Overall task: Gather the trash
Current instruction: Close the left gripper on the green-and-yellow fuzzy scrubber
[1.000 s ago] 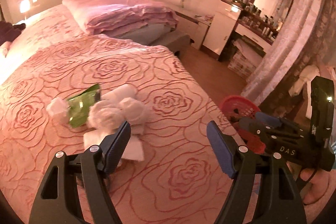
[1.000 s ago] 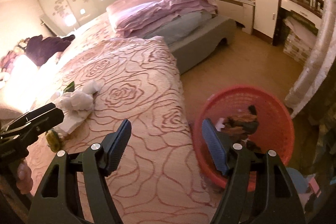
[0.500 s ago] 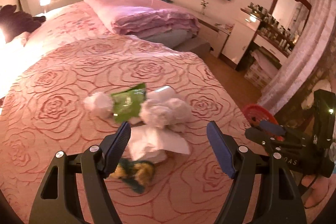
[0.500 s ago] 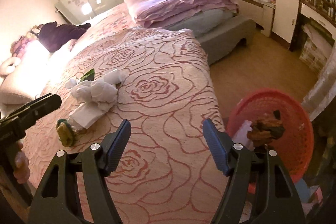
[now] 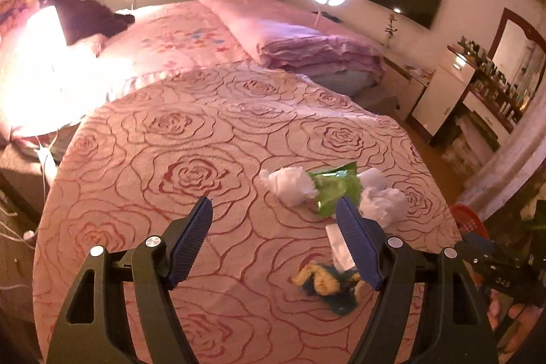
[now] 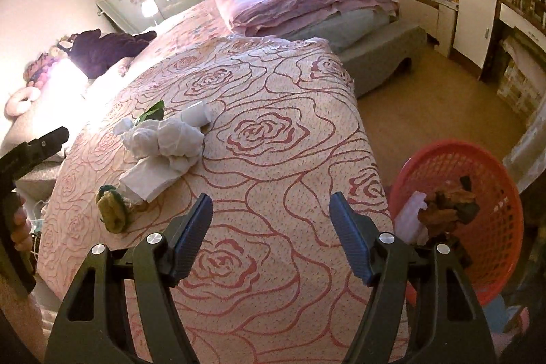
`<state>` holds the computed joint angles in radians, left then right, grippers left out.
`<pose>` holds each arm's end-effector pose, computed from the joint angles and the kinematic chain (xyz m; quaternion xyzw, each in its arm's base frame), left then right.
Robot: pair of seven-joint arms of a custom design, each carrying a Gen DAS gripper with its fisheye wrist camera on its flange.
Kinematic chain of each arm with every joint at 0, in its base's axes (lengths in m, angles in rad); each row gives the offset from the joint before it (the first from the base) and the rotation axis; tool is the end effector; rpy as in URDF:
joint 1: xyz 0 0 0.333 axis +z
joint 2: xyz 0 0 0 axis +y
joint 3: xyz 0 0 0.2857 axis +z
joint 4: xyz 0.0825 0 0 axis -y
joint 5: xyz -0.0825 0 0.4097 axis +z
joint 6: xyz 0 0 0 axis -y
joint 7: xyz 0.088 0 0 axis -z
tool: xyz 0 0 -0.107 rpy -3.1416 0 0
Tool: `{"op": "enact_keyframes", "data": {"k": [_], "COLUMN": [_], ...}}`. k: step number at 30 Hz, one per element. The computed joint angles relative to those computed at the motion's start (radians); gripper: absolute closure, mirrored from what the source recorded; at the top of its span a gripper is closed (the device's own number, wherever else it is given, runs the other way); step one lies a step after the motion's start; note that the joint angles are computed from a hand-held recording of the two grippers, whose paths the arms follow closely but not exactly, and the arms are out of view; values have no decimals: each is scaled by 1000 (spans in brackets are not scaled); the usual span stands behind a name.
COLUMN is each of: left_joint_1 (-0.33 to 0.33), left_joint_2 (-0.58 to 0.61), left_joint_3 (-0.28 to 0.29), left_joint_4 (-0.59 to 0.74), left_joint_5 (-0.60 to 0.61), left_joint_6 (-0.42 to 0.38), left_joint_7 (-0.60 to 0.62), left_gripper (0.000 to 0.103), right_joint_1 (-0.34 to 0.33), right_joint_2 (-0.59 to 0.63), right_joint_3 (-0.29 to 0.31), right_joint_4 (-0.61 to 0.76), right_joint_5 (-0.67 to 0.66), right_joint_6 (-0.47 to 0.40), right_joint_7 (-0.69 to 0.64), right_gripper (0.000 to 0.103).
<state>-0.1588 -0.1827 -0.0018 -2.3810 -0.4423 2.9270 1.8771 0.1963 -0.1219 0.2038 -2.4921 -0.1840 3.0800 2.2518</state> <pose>0.5400 -0.0601 0.4290 -0.6343 0.6800 -0.3180 0.1847 0.4801 0.2192 0.3639 -0.6313 0.6935 -0.1307 0.3217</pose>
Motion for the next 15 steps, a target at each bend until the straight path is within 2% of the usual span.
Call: {"op": "enact_keyframes", "data": {"k": [2,5,8,15], "left_joint_1": [-22,-26,-52,-48], "left_joint_2": [1,1,-2,32], "left_joint_3": [20,11,13,-31], "left_joint_4": [1,-13,-29,-24], "left_joint_5": [-58,-97,-191,-270], "left_joint_6": [-32,-67,-111,-159], "left_joint_7": [52,93,189,297], "left_gripper": [31,31,31,31], "right_joint_1": [5,13,11,19], "right_joint_2": [2,1,1,10], "right_joint_3": [-5,-10,-9,-10], "right_joint_4": [-1,-2,-2,13], "right_joint_5": [9,24,25,16], "right_joint_6": [2,1,-3,-19], "right_joint_7": [-8,-23,-26,-33], "right_gripper": [34,34,34,34]}}
